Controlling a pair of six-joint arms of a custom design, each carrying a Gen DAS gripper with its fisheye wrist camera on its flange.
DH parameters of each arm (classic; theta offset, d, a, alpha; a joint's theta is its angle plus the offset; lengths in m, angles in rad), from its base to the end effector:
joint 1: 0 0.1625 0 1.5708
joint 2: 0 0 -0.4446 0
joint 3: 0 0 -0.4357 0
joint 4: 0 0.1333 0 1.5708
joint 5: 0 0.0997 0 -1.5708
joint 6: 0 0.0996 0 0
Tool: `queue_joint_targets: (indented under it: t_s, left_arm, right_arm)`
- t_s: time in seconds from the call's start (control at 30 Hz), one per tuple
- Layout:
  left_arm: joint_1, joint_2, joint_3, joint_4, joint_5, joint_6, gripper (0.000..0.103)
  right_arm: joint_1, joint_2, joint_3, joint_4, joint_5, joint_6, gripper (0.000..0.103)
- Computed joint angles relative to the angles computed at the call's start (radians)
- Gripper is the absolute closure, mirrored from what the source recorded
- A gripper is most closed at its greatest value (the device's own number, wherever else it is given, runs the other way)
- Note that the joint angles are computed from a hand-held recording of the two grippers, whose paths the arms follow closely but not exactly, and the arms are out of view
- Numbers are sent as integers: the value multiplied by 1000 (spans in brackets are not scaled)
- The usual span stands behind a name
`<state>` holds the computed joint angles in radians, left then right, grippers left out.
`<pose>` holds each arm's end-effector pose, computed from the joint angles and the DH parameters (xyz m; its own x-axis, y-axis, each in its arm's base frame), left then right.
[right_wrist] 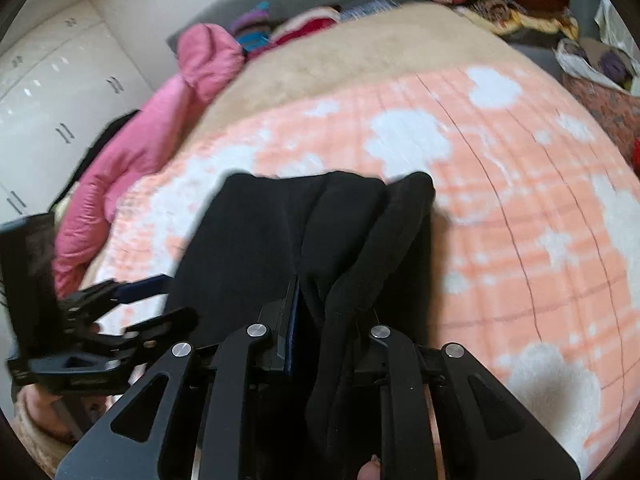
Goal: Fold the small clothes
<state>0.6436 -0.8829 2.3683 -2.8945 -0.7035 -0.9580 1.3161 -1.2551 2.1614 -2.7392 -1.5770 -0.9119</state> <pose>-0.2004 -0.4119 -0.0078 -0.8126 -0.1445 -0.5646 0.2169 0.8242 -0.5231 -0.0048 -0.5452 0.1718 -0.7846 -0.5838 0.2085 -0.6158 0.7727 -0.1539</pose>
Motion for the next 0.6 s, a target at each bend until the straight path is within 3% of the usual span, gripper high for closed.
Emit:
queue_joint_targets:
  t_s: [0.23,0.53,0.6]
  left_arm:
    - [-19,10,4,41,9,-38,30]
    - [-72,-14,44,93,19,-119,27]
    - [-89,-26,54,116,21,-143,27]
  right_arm:
    - [-49,-63,60,-44,12,1,60]
    - [-61,-142,180,-241,-57,-66,49]
    - [-83,-188,207,-227,-22,-82,49]
